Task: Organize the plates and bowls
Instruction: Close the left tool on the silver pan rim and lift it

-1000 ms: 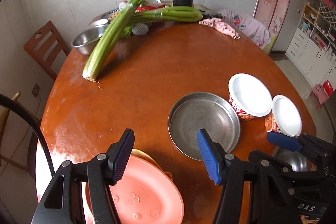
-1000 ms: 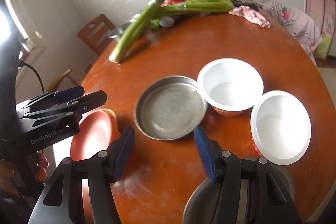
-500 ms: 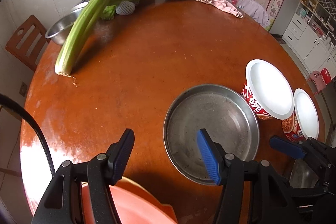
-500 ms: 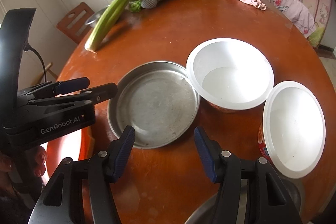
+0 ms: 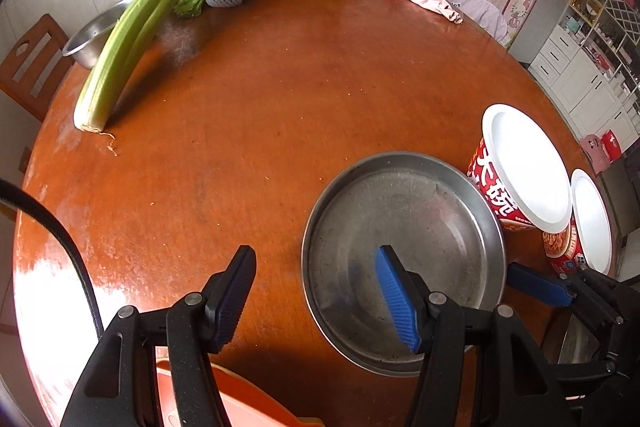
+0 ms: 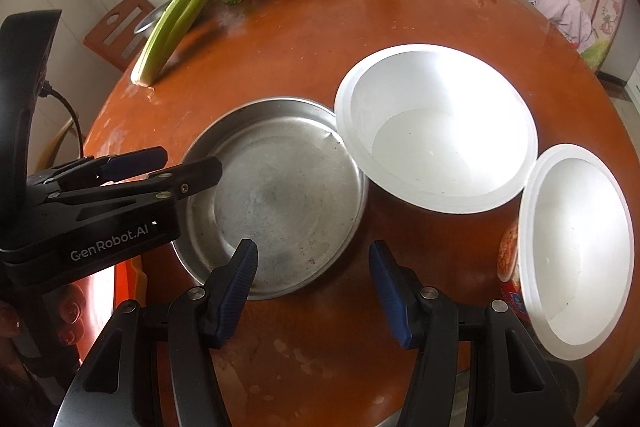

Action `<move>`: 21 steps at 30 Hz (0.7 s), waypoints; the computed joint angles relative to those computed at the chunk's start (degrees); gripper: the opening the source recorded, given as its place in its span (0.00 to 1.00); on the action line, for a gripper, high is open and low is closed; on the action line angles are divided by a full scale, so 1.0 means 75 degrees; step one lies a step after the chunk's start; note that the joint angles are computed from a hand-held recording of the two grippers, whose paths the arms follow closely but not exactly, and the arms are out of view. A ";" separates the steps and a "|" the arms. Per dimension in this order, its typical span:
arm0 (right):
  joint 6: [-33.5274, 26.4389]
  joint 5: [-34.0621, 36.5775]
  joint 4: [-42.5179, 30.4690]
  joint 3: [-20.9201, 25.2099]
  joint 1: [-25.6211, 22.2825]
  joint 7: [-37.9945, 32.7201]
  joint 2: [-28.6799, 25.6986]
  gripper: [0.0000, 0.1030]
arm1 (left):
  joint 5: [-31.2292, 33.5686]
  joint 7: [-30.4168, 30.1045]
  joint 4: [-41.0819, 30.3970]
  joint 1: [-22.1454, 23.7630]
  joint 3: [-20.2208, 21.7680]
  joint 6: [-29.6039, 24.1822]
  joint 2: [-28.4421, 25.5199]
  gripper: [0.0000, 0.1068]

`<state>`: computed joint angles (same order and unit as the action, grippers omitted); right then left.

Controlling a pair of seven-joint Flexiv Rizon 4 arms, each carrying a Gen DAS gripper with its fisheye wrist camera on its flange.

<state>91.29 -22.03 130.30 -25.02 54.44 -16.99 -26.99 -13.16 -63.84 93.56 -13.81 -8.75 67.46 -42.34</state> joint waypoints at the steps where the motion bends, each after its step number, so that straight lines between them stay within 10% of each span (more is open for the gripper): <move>1: -0.0021 0.0003 -0.0025 0.0052 -0.0041 -0.0019 -0.0005 0.58 | 0.0010 -0.0025 -0.0009 -0.0019 0.0021 -0.0042 -0.0008 0.58; 21: 0.0029 -0.0057 -0.0271 0.0337 -0.0181 -0.0279 -0.0187 0.57 | -0.0274 0.0526 0.0263 0.0125 -0.0294 -0.0022 0.0011 0.48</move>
